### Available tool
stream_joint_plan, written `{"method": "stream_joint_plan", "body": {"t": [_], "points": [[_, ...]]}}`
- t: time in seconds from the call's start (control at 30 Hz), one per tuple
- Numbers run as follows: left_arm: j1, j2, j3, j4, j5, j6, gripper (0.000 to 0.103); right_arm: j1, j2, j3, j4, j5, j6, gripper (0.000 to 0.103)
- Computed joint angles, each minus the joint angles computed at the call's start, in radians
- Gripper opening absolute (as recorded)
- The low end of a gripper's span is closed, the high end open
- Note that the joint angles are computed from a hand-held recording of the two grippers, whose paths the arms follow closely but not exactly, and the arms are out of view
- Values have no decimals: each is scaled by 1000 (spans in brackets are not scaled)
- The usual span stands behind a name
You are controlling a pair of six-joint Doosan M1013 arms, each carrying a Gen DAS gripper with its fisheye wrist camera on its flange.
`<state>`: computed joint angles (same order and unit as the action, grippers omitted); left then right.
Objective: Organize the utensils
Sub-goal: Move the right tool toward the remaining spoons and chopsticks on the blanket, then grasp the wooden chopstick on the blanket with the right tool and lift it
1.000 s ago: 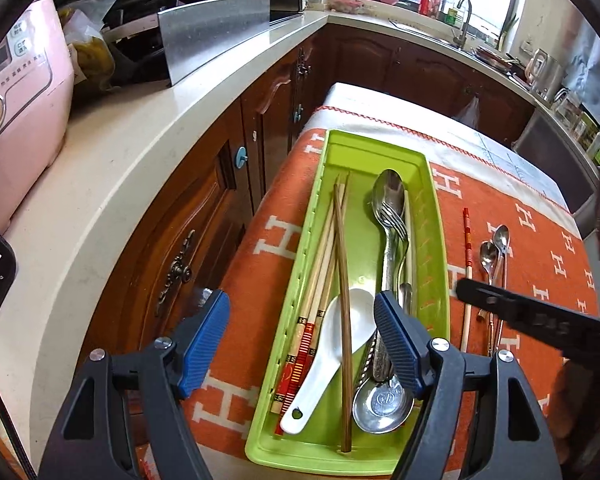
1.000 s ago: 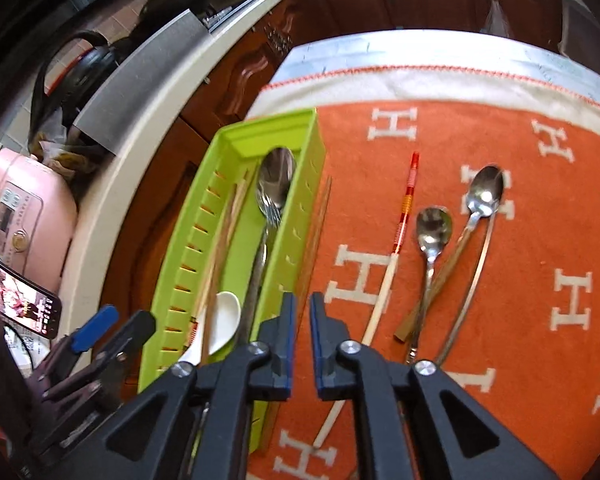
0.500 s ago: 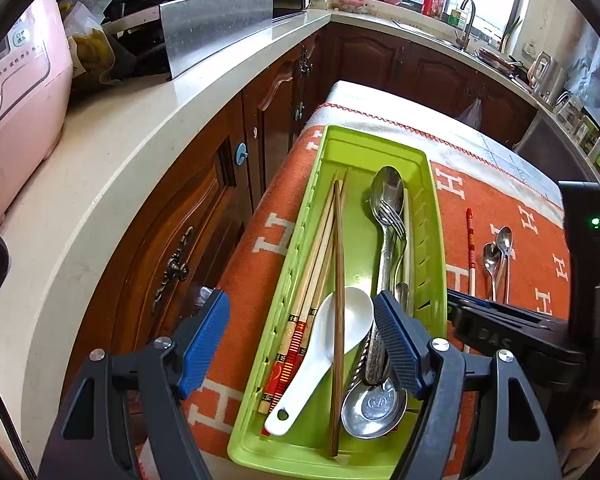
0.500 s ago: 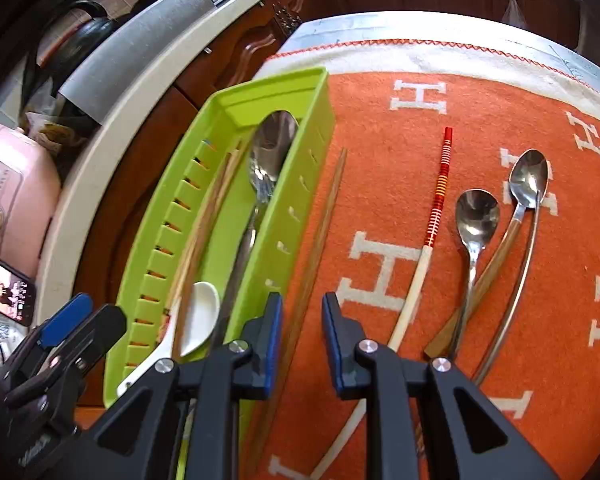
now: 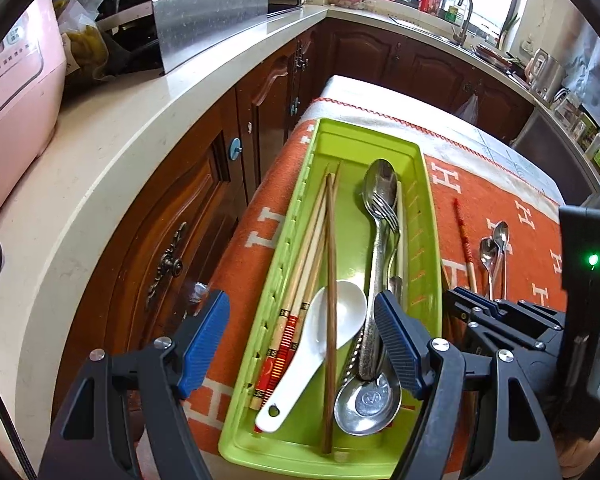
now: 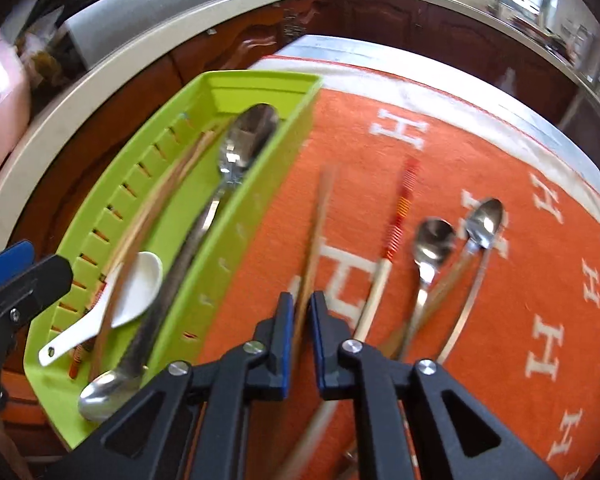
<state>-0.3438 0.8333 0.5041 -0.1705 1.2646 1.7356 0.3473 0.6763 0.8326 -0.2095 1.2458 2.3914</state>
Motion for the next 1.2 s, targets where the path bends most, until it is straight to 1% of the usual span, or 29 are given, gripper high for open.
{"method": "stream_joint_plan", "body": {"t": [0.07, 0.13, 0.27, 0.3, 0.43, 0.53, 0.63, 0.67, 0.73, 0.77, 0.8, 0.83, 0.87, 0.93, 1.07, 1.17, 1.2], "points": [[-2, -6, 11, 1, -5, 8, 73, -9, -24, 39, 34, -34, 40, 6], [-5, -9, 17, 3, -11, 14, 73, -25, -59, 97, 92, -93, 83, 6], [-5, -16, 29, 10, -26, 9, 73, -48, -114, 169, 177, -193, 127, 6], [-6, -17, 30, 12, -29, 7, 73, -54, -132, 190, 199, -229, 135, 6], [-4, -19, 32, 24, -41, -10, 73, -72, -183, 241, 301, -358, 116, 6], [-4, -22, 36, 38, -54, -29, 73, -86, -186, 231, 403, -420, 63, 6], [-3, -21, 31, 51, -57, -47, 73, -86, -164, 191, 448, -439, 53, 7], [-2, -20, 28, 52, -55, -51, 73, -85, -154, 174, 444, -438, 61, 7], [-1, -17, 21, 56, -51, -58, 73, -78, -125, 120, 391, -406, 102, 8], [-1, -19, 24, 59, -54, -59, 73, -79, -113, 101, 388, -392, 99, 10], [-1, -20, 24, 62, -55, -61, 73, -81, -101, 82, 394, -377, 88, 12], [-1, -20, 25, 63, -56, -62, 73, -81, -94, 71, 392, -367, 86, 16], [-1, -20, 24, 63, -56, -60, 73, -82, -95, 74, 390, -363, 80, 18], [-1, -22, 27, 63, -58, -58, 73, -82, -92, 72, 377, -346, 80, 18], [-6, -22, 28, 64, -58, -54, 73, -79, -115, 112, 314, -336, 107, 18], [-11, -25, 34, 70, -61, -47, 73, -85, -133, 148, 316, -329, 95, 18], [-12, -26, 34, 70, -61, -44, 73, -85, -136, 153, 309, -313, 91, 18]]}}
